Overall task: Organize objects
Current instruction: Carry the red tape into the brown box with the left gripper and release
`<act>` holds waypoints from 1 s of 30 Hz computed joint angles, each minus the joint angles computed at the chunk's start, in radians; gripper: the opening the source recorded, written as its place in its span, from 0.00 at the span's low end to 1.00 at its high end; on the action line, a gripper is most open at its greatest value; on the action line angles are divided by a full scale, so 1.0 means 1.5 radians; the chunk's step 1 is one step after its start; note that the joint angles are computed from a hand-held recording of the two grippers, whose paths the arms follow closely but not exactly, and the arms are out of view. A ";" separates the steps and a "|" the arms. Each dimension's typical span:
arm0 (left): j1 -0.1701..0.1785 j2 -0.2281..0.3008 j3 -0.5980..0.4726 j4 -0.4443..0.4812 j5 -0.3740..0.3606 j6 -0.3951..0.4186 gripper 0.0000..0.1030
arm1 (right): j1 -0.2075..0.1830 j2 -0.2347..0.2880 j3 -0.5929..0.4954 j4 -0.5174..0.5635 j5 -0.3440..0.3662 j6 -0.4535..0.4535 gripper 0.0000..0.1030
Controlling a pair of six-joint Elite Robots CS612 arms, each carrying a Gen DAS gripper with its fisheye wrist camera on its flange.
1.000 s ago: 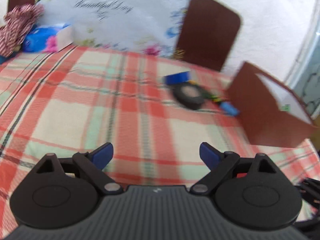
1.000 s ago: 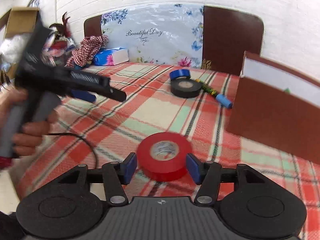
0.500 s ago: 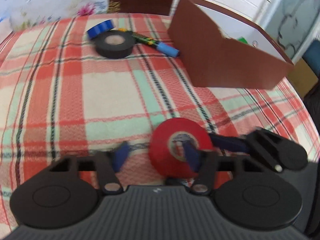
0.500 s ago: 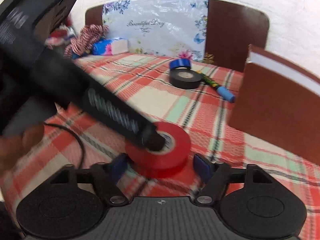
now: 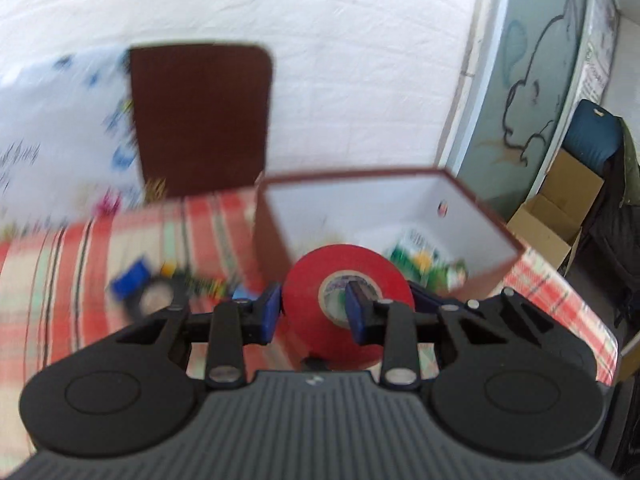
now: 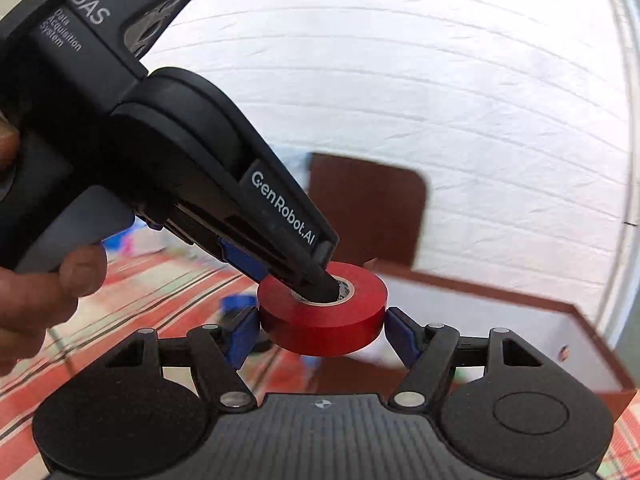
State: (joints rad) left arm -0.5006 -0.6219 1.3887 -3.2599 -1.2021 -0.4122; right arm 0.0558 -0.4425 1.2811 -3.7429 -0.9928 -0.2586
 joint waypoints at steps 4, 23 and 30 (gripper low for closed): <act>0.007 0.042 -0.085 0.040 0.000 0.040 0.39 | 0.003 0.029 -0.069 0.039 -0.045 0.011 0.66; -0.018 0.047 -0.091 0.130 0.086 0.014 0.65 | 0.003 0.013 -0.021 0.021 -0.126 0.046 0.77; -0.036 0.012 -0.032 0.131 0.114 -0.022 0.70 | -0.010 -0.031 0.072 0.001 -0.149 0.082 0.77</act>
